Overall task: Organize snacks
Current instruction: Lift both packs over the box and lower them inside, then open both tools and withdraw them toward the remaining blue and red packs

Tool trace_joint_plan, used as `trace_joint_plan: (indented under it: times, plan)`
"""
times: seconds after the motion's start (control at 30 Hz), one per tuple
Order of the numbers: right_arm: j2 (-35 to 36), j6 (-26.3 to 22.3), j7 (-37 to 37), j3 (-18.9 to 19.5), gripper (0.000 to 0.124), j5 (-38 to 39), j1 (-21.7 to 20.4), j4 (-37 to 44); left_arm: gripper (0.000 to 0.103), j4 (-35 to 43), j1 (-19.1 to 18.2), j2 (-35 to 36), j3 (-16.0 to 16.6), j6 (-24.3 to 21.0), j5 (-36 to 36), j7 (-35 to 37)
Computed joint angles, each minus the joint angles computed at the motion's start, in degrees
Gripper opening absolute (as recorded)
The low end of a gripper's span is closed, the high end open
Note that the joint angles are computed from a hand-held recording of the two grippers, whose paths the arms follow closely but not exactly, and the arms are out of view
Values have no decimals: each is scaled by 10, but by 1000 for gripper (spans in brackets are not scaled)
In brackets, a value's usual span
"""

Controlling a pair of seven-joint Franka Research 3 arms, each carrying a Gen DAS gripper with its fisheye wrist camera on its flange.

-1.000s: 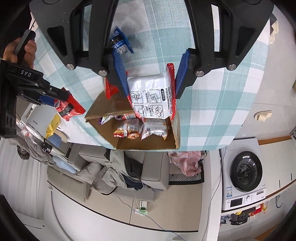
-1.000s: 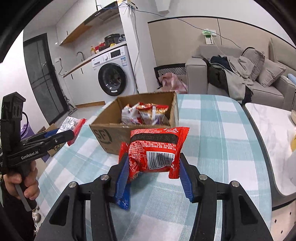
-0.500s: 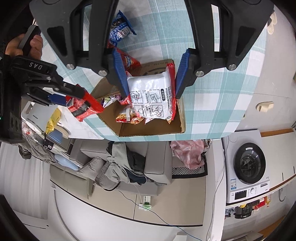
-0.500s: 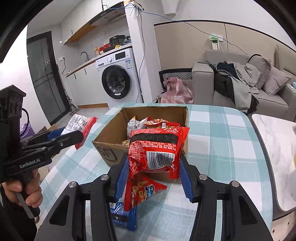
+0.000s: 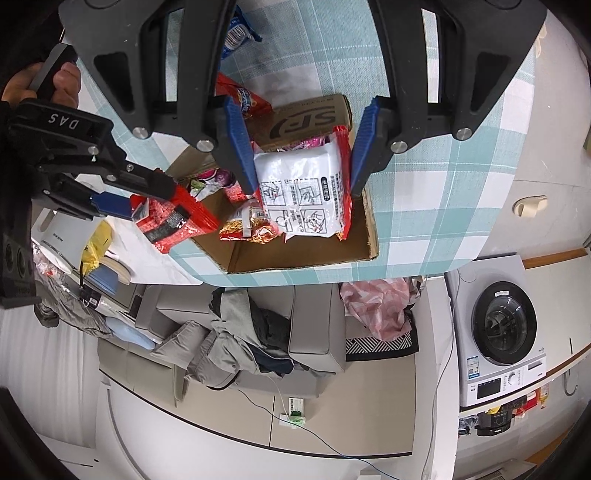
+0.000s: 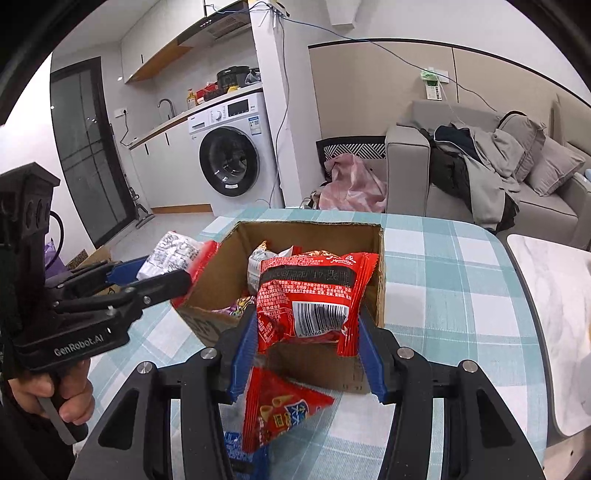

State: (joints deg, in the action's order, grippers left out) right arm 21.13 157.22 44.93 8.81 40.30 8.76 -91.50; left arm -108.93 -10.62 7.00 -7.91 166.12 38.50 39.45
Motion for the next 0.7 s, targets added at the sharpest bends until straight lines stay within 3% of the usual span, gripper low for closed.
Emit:
trace_joint_plan:
  times: [0.43,0.7]
  plan:
    - [56,-11,10,11,51,5,-5,66,47,65,-11,69,12,-10,-25,30]
    - [81,-14,9,23,51,3,-13,92,47,105,-23,102,18,-42,-38,48]
